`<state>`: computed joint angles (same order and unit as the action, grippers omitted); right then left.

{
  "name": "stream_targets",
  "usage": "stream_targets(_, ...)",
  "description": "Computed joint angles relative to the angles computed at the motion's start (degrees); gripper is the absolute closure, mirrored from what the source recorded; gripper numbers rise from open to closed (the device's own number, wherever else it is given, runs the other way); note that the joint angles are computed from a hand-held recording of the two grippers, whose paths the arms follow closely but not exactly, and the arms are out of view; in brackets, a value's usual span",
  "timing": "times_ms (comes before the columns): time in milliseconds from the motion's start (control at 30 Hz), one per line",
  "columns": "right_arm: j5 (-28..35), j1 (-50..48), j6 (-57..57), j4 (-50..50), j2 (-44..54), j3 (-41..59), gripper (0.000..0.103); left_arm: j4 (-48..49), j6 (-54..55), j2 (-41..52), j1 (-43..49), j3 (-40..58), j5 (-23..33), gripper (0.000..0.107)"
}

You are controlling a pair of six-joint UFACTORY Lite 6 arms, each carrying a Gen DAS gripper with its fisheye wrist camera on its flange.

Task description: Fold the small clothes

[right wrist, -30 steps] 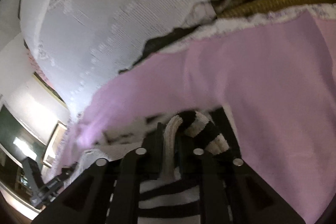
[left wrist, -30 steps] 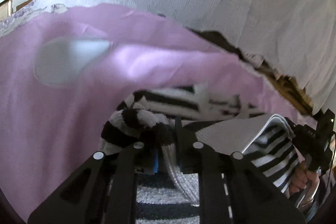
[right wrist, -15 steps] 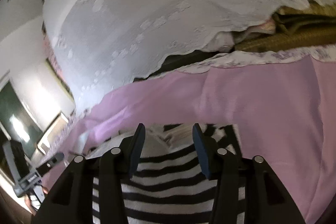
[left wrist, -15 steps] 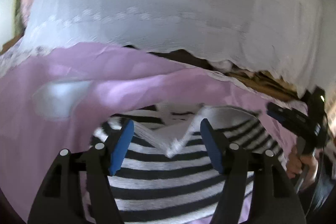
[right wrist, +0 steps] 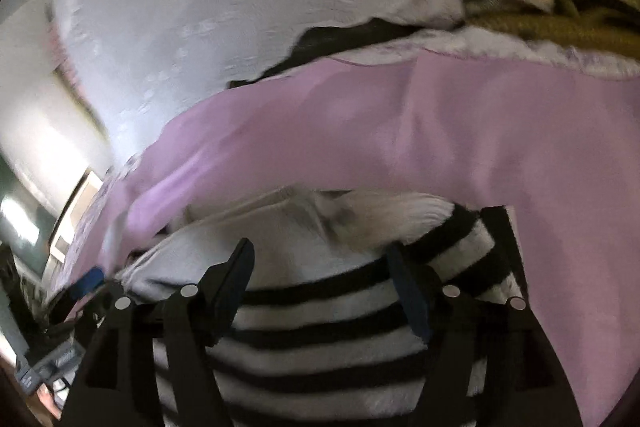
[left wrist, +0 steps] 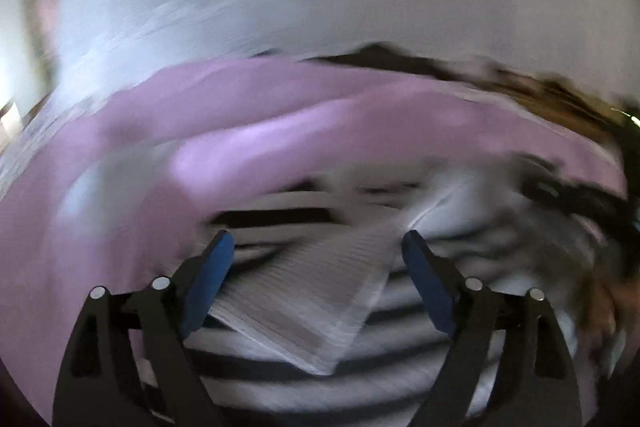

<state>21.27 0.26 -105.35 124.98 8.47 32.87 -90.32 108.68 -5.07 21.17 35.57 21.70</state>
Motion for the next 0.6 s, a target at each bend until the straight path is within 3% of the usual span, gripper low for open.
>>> stream_targets(100, 3.4, -0.9, -10.7, 11.6, 0.4, -2.6, 0.036, 3.4, -8.6, 7.5, 6.9, 5.7, 7.5, 0.019)
stream_targets(200, 5.2, -1.6, -20.5, 22.4, -8.4, -9.3, 0.034, 0.1, -1.3, 3.1, 12.0, 2.3, 13.3, 0.019)
stream_targets(333, 6.5, -3.2, -18.4, 18.3, -16.5, -14.1, 0.034, 9.2, -0.8, -1.4, 20.2, 0.8, 26.2, 0.019)
stream_targets(400, 6.5, -3.5, -15.5, 14.3, -17.6, -14.8, 0.034, 13.2, -1.0, -0.8, 22.8, 1.6, 31.3, 0.019)
stream_targets(467, 10.4, -5.1, -14.2, 11.9, -15.1, -14.2, 0.034, 15.4, -1.0, 0.6, 23.9, 2.5, 35.8, 0.019)
stream_targets(600, 14.7, -6.4, -8.8, 4.4, -9.6, -10.8, 0.034, 15.1, 1.3, 1.3, 19.4, 1.0, 34.6, 0.017)
